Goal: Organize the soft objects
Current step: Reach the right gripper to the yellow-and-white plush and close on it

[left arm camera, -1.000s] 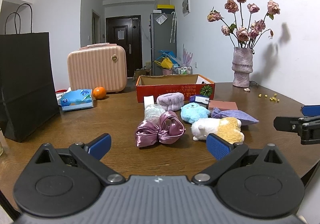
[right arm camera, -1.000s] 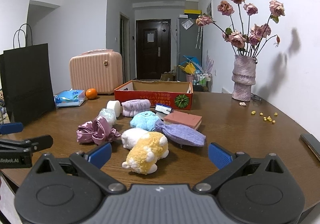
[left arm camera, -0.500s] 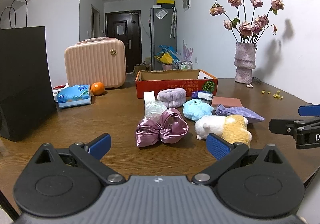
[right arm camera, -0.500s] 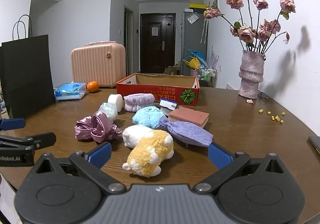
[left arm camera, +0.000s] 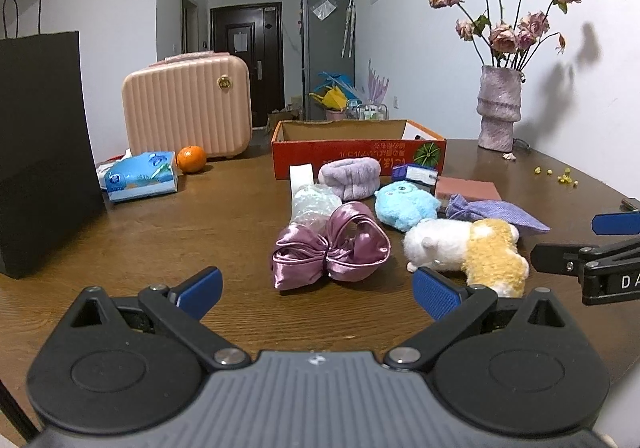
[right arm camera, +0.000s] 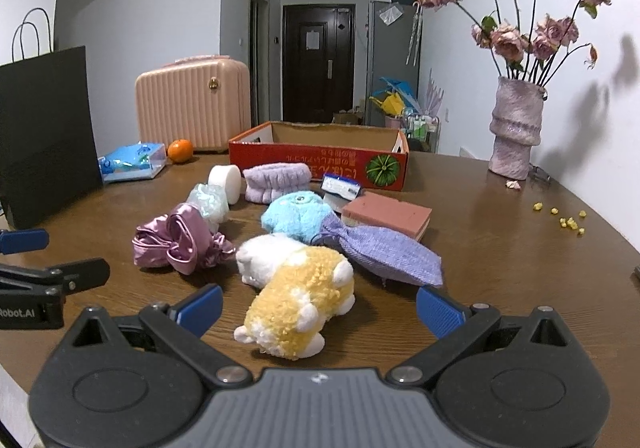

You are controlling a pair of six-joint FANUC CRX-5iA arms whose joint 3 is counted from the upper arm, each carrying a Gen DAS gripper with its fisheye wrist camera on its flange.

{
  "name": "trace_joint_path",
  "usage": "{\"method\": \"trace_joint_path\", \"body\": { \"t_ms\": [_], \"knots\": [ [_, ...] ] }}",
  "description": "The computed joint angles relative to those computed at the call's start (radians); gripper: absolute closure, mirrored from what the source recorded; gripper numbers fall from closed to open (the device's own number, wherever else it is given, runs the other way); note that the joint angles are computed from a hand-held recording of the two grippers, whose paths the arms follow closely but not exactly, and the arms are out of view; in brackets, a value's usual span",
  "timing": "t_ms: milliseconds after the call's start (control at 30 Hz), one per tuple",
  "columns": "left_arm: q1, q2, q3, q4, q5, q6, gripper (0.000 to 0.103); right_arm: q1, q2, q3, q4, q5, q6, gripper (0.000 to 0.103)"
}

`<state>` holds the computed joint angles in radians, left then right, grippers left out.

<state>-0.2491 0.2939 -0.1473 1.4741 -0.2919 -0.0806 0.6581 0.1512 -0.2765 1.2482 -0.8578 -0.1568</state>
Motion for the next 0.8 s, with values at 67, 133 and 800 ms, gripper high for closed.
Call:
{"method": "trace_joint_path", "body": {
  "t_ms": [67,133,800],
  "knots": [
    [0.007,0.012,0.015,-0.035,-0.005,0.032,0.0,-0.008,0.012,0.013,-0.014,0.011,0.015,0.0],
    [0.014,0.025,0.032,-0.076,-0.01,0.072,0.0,-0.015,0.024,0.026,-0.029,0.022,0.029,0.0],
    [0.076,0.129,0.209,-0.46,-0.078,0.447,0.0,-0.083,0.166,0.19,-0.19,0.093,0.195,0.0]
  ]
}}
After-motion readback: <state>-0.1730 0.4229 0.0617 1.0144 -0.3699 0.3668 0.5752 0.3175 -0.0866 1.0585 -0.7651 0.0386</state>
